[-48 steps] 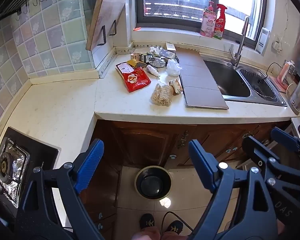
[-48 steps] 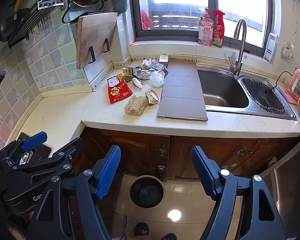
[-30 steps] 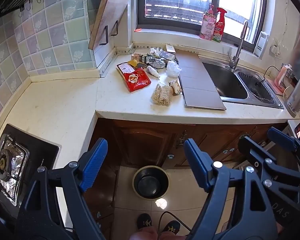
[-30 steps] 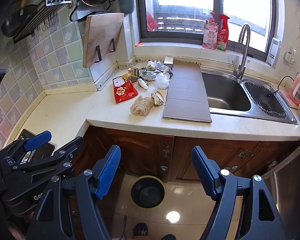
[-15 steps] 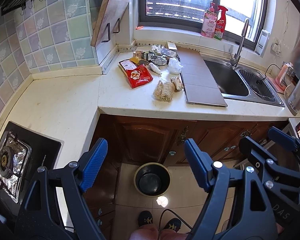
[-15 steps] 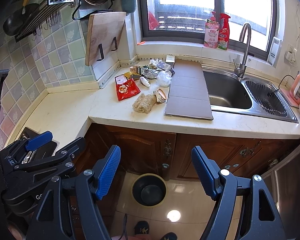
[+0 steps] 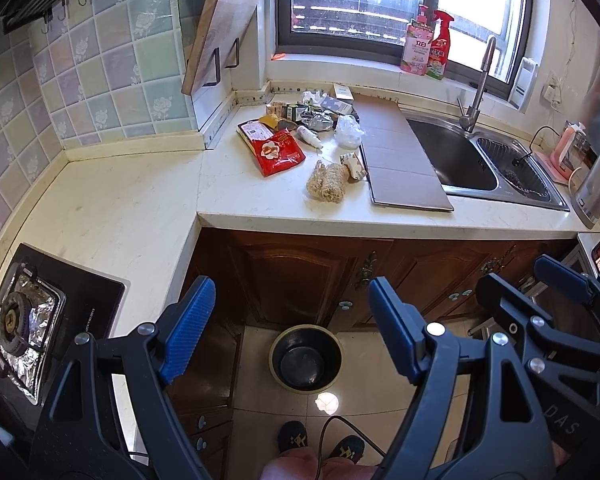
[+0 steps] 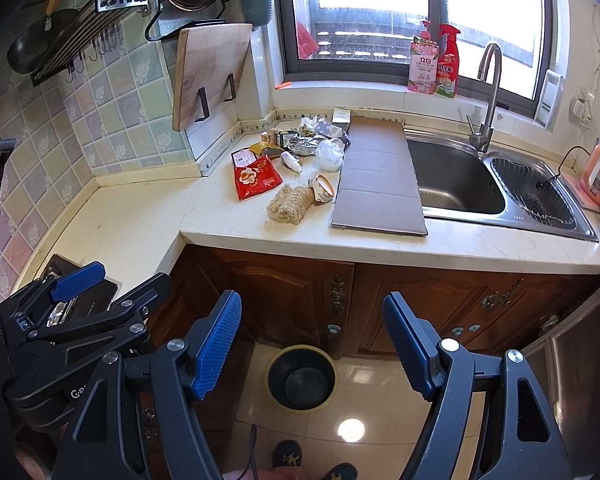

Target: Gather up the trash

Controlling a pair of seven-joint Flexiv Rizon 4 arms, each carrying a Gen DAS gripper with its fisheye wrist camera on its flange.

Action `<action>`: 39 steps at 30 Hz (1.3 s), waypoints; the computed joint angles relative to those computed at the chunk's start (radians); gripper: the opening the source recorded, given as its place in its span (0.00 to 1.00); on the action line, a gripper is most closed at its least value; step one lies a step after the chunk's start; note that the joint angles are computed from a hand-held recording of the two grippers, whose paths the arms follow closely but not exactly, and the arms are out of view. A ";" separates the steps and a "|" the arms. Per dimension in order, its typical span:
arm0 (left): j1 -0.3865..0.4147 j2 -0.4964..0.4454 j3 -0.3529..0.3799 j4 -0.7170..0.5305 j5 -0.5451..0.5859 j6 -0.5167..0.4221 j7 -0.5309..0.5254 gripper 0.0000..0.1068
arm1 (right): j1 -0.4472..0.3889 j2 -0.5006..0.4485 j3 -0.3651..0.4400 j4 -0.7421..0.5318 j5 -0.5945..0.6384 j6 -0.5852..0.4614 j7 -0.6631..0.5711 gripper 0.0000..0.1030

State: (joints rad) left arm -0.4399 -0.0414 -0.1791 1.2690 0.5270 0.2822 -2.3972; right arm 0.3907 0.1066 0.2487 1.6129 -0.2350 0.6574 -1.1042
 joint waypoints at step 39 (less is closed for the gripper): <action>0.134 -0.083 0.086 0.001 -0.246 0.207 0.226 0.73 | 0.062 -0.206 -0.037 -0.203 -0.082 -0.028 0.095 0.73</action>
State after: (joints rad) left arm -0.3062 -0.1241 -0.0929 1.2705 0.2813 0.4897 -2.1714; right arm 0.4524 -0.0999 0.2120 1.4096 -0.3168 0.6295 -1.0093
